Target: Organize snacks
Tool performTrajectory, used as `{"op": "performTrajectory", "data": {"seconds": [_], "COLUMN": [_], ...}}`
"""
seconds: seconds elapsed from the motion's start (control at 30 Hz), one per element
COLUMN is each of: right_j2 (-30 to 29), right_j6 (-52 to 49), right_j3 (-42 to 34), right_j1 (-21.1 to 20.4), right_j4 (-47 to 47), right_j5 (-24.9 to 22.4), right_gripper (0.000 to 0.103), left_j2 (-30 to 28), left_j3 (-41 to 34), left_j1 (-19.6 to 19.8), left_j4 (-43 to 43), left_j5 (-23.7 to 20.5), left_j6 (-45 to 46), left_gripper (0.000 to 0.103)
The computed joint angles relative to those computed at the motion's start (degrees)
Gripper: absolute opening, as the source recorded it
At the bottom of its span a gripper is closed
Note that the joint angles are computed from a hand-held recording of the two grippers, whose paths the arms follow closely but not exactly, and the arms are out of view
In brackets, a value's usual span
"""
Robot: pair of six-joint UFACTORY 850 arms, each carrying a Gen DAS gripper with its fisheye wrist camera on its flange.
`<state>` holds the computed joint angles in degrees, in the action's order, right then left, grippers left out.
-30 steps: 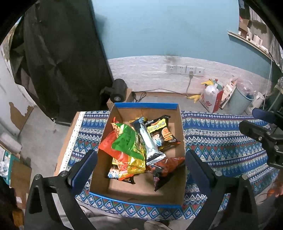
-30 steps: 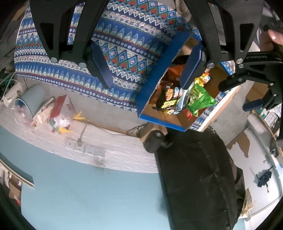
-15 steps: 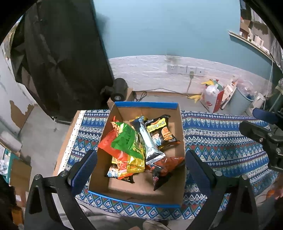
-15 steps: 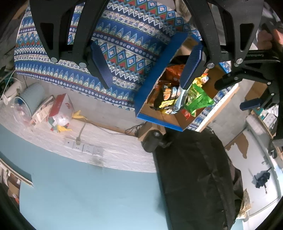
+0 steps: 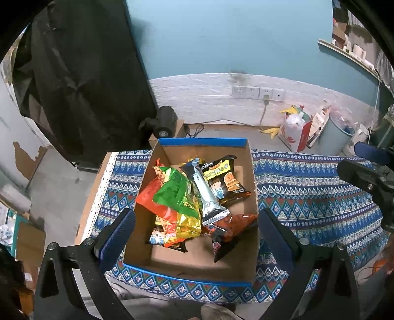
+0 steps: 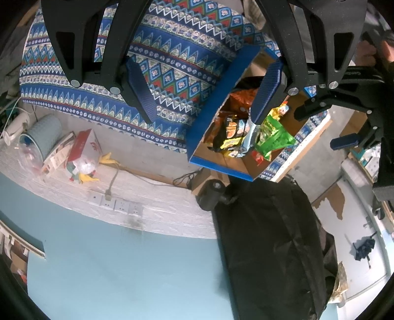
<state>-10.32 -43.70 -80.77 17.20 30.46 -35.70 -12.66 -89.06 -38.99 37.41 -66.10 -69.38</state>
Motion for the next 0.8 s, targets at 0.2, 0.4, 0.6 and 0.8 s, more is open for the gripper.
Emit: {"op": "performTrajectory", "data": {"seconds": [0.2, 0.4, 0.6, 0.8], "right_j2": [0.08, 0.16, 0.23, 0.23], "right_j6": [-0.02, -0.12, -0.63, -0.41], "right_j3": [-0.01, 0.0, 0.06, -0.01], "right_j1": [-0.04, -0.1, -0.19, -0.18], "right_j4": [-0.01, 0.03, 0.37, 0.18], "right_j5": [-0.31, -0.54, -0.44, -0.53], "right_gripper": [0.078, 0.078, 0.078, 0.078], "left_j2": [0.07, 0.35, 0.5, 0.62], "left_j3": [0.04, 0.32, 0.44, 0.52], "left_j1": [0.16, 0.16, 0.21, 0.21], "left_j4": [-0.59, -0.88, -1.48, -1.42], "left_j5": [0.42, 1.08, 1.58, 1.8], "left_j6": [0.16, 0.53, 0.88, 0.83], "left_gripper": [0.1, 0.1, 0.1, 0.1]}}
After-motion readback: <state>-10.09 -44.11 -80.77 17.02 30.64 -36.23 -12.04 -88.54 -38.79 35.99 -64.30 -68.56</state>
